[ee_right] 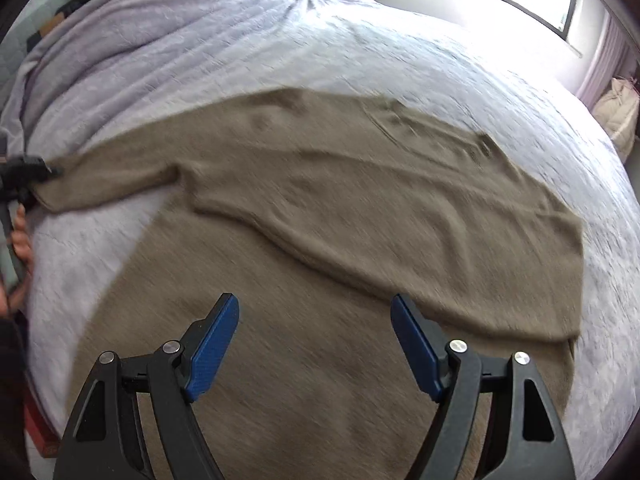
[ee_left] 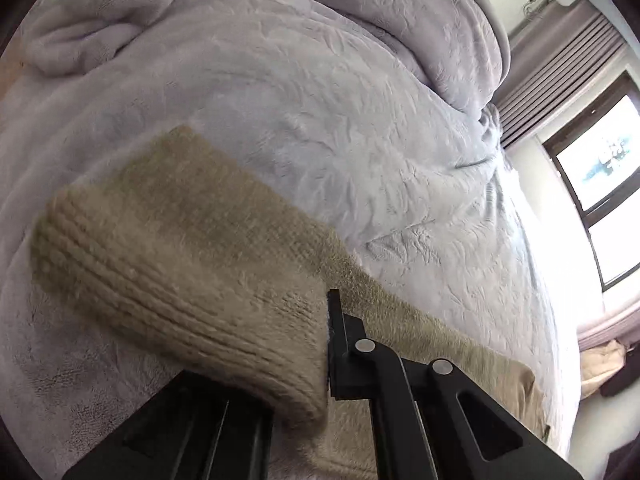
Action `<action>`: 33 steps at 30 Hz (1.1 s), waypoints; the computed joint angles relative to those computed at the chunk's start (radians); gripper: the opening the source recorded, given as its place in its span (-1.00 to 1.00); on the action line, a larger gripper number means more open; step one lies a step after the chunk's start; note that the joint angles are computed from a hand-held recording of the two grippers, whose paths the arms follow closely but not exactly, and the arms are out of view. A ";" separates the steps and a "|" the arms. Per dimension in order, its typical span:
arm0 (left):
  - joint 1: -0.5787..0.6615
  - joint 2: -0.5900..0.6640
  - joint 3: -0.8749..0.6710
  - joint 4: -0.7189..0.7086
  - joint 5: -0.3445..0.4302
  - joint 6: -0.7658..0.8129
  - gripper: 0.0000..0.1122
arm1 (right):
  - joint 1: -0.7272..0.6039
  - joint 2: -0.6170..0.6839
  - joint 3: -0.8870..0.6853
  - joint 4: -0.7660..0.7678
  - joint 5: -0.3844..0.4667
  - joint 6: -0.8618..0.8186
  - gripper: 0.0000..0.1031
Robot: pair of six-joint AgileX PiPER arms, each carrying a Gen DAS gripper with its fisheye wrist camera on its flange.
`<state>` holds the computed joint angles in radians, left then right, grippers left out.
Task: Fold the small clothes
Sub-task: 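Grasp the other sleeve cuff with the left gripper, then carry the cuff with the left gripper across the sweater body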
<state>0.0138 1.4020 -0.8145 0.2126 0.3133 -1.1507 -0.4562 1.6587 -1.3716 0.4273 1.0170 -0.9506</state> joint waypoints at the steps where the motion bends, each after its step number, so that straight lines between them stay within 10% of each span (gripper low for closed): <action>1: 0.000 -0.014 0.015 0.002 -0.009 0.006 -0.90 | 0.021 0.013 -0.027 0.012 0.011 0.023 0.57; 12: 0.010 -0.014 -0.141 -0.073 0.102 0.223 -0.90 | 0.403 0.351 -0.377 -0.301 -0.083 0.562 0.57; 19: 0.022 0.017 -0.212 -0.115 0.132 0.312 -0.90 | 0.469 0.561 -0.667 -0.397 0.031 0.738 0.79; 30: -0.045 0.057 -0.347 -0.076 0.241 0.284 -0.90 | 0.467 0.215 -0.096 -0.384 -0.282 0.521 0.79; 33: -0.093 0.052 -0.391 -0.022 0.296 0.241 -0.90 | 0.401 0.175 -0.106 -0.221 -0.214 0.401 0.79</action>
<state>-0.0793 1.4536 -1.2055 0.1902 0.6088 -0.9094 -0.0549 1.8335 -1.4775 0.2061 0.8031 -0.5493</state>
